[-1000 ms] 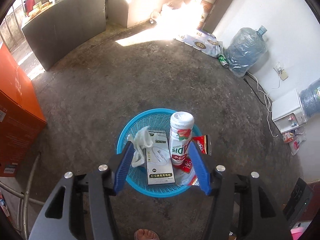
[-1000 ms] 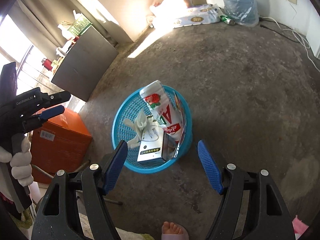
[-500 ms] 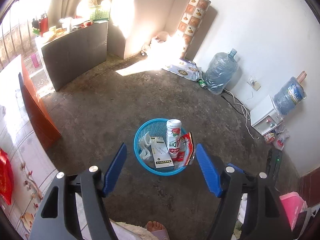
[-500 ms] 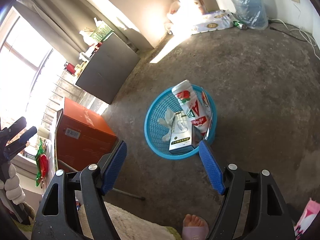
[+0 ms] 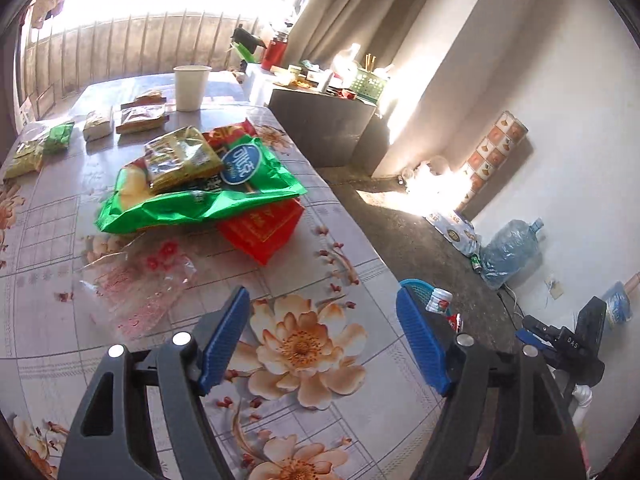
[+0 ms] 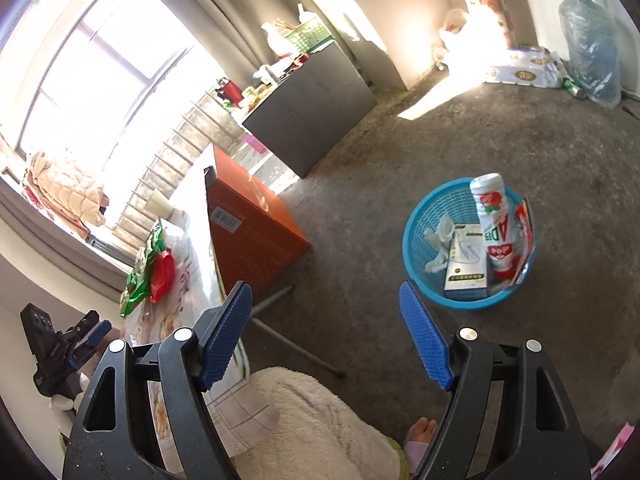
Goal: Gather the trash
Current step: 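Move both tools back over the table, then grasp the green-and-red chip bag with the right tool and lift it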
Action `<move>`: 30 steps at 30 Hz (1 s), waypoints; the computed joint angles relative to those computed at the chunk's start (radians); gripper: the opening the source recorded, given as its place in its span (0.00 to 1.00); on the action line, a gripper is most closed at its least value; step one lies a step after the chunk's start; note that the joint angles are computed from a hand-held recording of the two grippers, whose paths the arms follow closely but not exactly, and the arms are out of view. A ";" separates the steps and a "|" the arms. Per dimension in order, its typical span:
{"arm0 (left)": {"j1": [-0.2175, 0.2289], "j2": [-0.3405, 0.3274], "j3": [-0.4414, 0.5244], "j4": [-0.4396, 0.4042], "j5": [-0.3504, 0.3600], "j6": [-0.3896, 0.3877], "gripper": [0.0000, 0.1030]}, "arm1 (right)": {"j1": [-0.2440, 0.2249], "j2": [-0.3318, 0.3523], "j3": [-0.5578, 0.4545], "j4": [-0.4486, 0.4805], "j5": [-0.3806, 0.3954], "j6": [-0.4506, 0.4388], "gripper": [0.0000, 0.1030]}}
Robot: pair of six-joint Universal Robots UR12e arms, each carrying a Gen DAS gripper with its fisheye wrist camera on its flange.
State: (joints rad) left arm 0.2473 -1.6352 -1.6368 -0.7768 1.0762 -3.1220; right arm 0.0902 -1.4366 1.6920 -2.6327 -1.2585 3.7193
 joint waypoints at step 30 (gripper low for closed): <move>0.296 0.102 -0.199 0.190 -0.188 -0.223 0.71 | 0.254 0.835 -1.433 0.902 -0.018 -0.341 0.68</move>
State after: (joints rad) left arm 0.5436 -1.5336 -1.8356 -0.5872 0.8882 -3.3451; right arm 0.3445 -0.6012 0.2589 -1.7307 -1.2768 3.3780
